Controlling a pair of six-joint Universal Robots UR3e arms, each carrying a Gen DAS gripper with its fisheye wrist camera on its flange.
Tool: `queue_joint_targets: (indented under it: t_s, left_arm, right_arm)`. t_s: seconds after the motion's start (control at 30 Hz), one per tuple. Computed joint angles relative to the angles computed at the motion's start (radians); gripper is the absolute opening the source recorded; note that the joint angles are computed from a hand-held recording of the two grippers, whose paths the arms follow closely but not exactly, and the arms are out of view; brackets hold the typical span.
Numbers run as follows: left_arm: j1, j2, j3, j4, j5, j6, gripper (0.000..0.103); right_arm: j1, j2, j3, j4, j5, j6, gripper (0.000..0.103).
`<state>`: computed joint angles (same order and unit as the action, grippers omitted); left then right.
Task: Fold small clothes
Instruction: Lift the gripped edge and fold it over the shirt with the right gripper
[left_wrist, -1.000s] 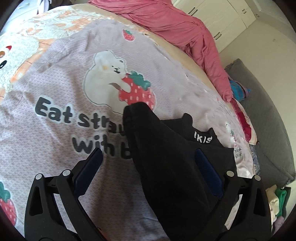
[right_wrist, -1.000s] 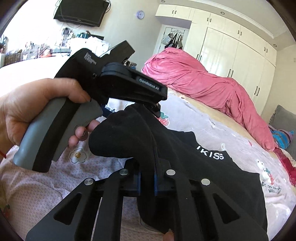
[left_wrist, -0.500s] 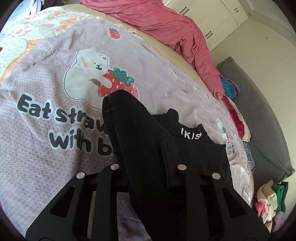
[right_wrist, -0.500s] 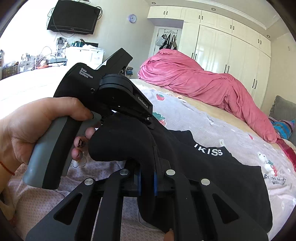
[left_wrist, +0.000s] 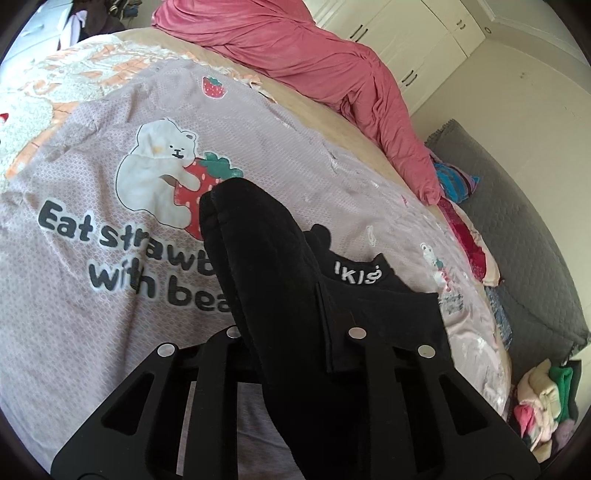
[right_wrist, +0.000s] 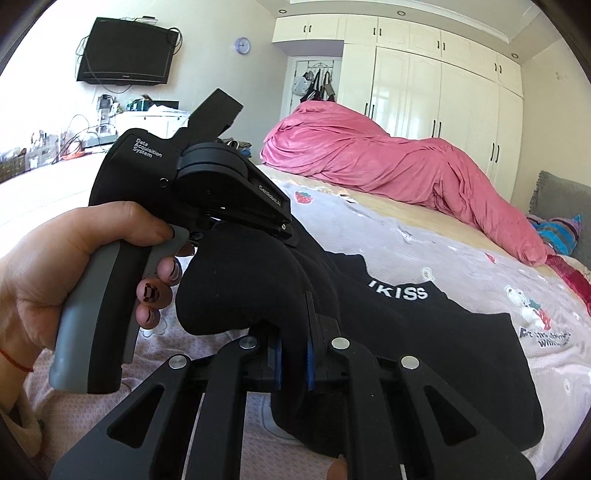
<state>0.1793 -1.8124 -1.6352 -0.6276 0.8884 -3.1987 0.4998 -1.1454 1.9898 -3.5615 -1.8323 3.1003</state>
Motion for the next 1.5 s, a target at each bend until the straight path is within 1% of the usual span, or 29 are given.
queue_joint_targets:
  t_s: [0.1,0.17,0.27,0.37,0.5,0.77,0.87,0.97,1.1,1.27,1.5]
  left_arm:
    - [-0.029,0.016,-0.008,0.039,0.018,-0.057,0.012]
    - [-0.055,0.020,0.005,0.045,0.035,-0.078,0.012]
    - [-0.082,0.019,0.042,0.021,0.040,-0.103,0.012]
    - [-0.144,0.006,0.126,-0.033,0.095,-0.112,0.012]
    - [-0.209,-0.017,0.207,-0.087,0.155,-0.126,0.012]
    - [-0.323,-0.079,0.360,-0.177,0.265,-0.152,0.012]
    - [-0.375,-0.120,0.437,-0.213,0.325,-0.156,0.012]
    - [-0.411,-0.157,0.493,-0.231,0.357,-0.171,0.012]
    - [-0.454,-0.211,0.577,-0.260,0.388,-0.192,0.012]
    - [-0.512,-0.303,0.704,-0.306,0.417,-0.209,0.012]
    - [-0.561,-0.399,0.824,-0.357,0.431,-0.225,0.012]
  right_arm:
    - [-0.025,-0.058,0.048,0.025,0.021,0.021,0.007]
    - [-0.026,-0.081,0.066,0.034,0.007,0.020,0.007]
    - [-0.042,-0.126,0.116,0.023,0.004,0.022,0.007]
    - [-0.079,-0.177,0.177,0.012,0.038,0.030,0.007]
    - [-0.152,-0.262,0.265,0.015,0.105,0.022,0.007]
    - [-0.335,-0.394,0.426,-0.017,0.301,0.059,0.007]
    - [-0.410,-0.449,0.478,-0.007,0.386,0.059,0.007]
    - [-0.474,-0.509,0.508,0.033,0.451,0.056,0.007]
    - [-0.548,-0.569,0.545,0.069,0.519,0.062,0.007]
    - [-0.604,-0.624,0.591,0.099,0.553,0.058,0.007]
    - [-0.722,-0.716,0.660,0.173,0.646,0.048,0.007]
